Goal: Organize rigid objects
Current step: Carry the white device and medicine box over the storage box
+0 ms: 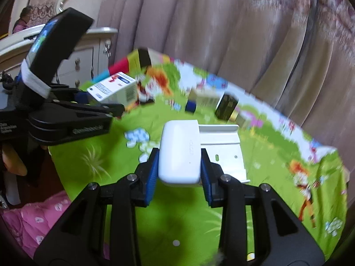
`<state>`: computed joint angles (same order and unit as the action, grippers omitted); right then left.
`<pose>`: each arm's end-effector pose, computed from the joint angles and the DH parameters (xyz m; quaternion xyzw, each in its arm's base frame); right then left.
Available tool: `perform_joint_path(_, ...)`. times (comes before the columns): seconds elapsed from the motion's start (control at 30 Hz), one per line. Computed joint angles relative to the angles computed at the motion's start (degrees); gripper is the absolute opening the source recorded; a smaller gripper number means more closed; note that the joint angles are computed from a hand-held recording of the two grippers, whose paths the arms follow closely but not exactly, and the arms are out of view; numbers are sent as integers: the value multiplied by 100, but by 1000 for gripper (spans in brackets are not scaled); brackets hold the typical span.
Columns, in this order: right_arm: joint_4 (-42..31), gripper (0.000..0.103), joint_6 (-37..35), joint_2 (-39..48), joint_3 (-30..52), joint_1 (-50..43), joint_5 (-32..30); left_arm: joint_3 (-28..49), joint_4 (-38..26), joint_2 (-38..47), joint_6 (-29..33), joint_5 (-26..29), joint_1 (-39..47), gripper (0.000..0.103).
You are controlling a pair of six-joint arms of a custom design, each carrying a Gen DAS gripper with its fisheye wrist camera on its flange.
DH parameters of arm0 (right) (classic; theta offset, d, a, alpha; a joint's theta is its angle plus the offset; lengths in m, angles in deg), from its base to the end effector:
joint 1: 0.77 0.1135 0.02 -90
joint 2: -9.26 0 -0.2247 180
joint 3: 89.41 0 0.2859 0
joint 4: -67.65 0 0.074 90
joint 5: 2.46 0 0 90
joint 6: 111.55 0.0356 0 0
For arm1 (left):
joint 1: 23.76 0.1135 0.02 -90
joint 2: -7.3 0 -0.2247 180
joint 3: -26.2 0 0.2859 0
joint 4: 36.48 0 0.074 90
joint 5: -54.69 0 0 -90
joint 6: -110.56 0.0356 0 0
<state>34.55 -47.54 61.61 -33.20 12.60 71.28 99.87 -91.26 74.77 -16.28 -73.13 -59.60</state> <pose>0.2530 0.0704 0.2578 -0.3549 0.7800 0.0662 0.5110 0.2444 -0.1496 0.2753 -0.1223 0.8839 0.0459 0.4491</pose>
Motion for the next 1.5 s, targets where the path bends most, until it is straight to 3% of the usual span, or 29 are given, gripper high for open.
perform_joint_path(0.5,-288,39,181,-1835,-2,-832,-566,1143,-340,5,306,-1480,-1292,44)
perform_joint_path(0.87,-394,39,410,-2465,-32,-2180,-1485,1838,-363,420,653,-1997,-1957,44)
perform_joint_path(1.5,-587,39,281,-2451,-32,-4987,-3364,3091,105,1797,1462,-1812,-2814,44)
